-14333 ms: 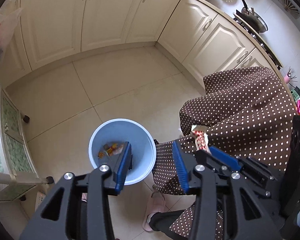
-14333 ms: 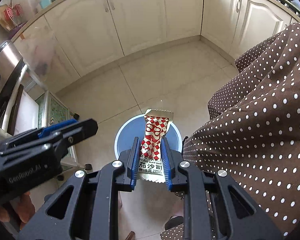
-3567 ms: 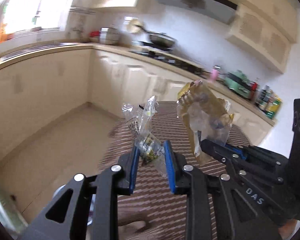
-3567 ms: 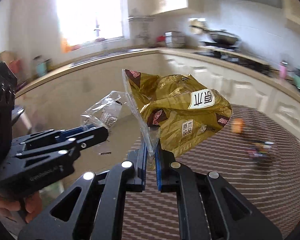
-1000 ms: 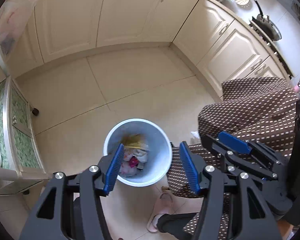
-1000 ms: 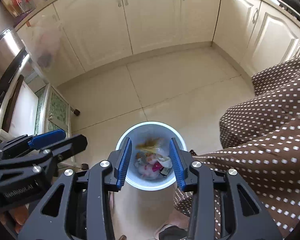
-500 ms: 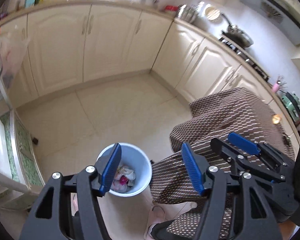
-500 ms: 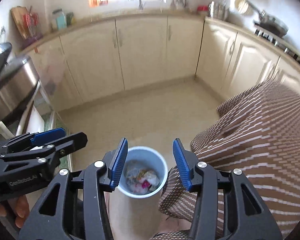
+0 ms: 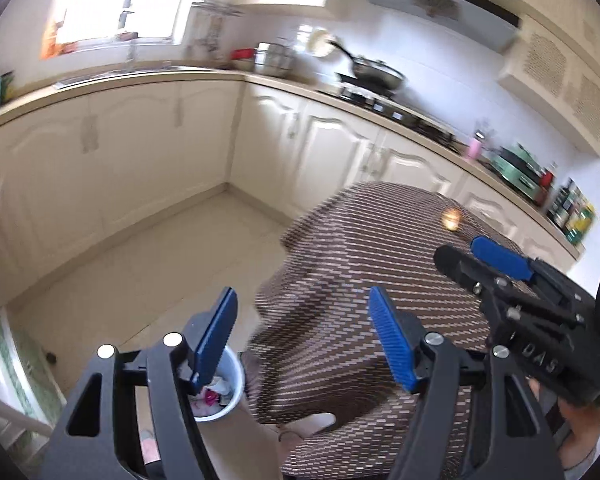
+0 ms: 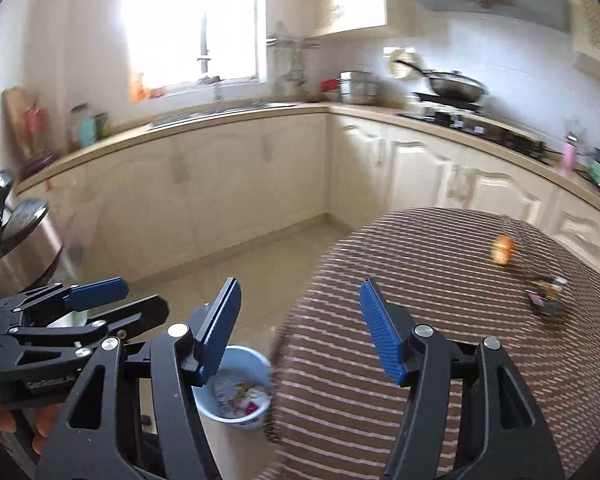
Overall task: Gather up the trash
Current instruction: 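Move both tools back toward the table, then grasp the dark wrapper with the left gripper while the right grasps the orange peel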
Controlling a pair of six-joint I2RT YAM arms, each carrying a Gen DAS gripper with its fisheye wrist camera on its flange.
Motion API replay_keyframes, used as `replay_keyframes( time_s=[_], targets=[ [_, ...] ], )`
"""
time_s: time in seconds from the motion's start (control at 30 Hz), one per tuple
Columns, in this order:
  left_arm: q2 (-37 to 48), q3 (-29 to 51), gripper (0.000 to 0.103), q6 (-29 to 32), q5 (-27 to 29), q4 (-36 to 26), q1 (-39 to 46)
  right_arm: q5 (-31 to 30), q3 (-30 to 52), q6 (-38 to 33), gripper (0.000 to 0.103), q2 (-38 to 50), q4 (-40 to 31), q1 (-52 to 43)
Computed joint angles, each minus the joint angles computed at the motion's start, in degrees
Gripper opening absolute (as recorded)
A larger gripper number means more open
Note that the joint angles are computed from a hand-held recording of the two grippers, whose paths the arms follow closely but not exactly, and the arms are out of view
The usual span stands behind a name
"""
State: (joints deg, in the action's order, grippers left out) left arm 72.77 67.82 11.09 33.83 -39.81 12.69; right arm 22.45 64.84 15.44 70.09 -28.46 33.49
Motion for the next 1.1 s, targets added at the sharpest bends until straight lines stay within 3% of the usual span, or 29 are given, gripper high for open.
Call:
replay_keyframes(
  time_s=[0.17,0.43,0.53,0.7,1.1],
  targets=[
    [-0.95,0.0,0.067,-2.57,-5.1,-0.34,-13.85,-2.18,-6.71,-1.48,0.064,-11.12,-3.26,-11.13],
    [5.58,4.03,0.067,-7.36,-14.54,2.54,-32.26,-17.52,-13.18,-6.34,0.065,-18.72,-5.68,-40.38],
    [10.54,7.8,0.067,-9.08,-17.2,3.43,-38.03,-24.09,-14.24,-9.79,0.065,-18.54,-5.14,-50.05],
    [20.74,17.29,0.067,-9.3,-21.98,3.38,-46.92,-27.46,-14.7,-12.14,0.067,-16.49,-4.05,-57.32],
    [42.92,42.98,0.067,-2.27,-32.54,-1.65,-58.28,-35.99,-10.21,-16.33,0.074,-6.22,0.68,-73.19]
  ],
)
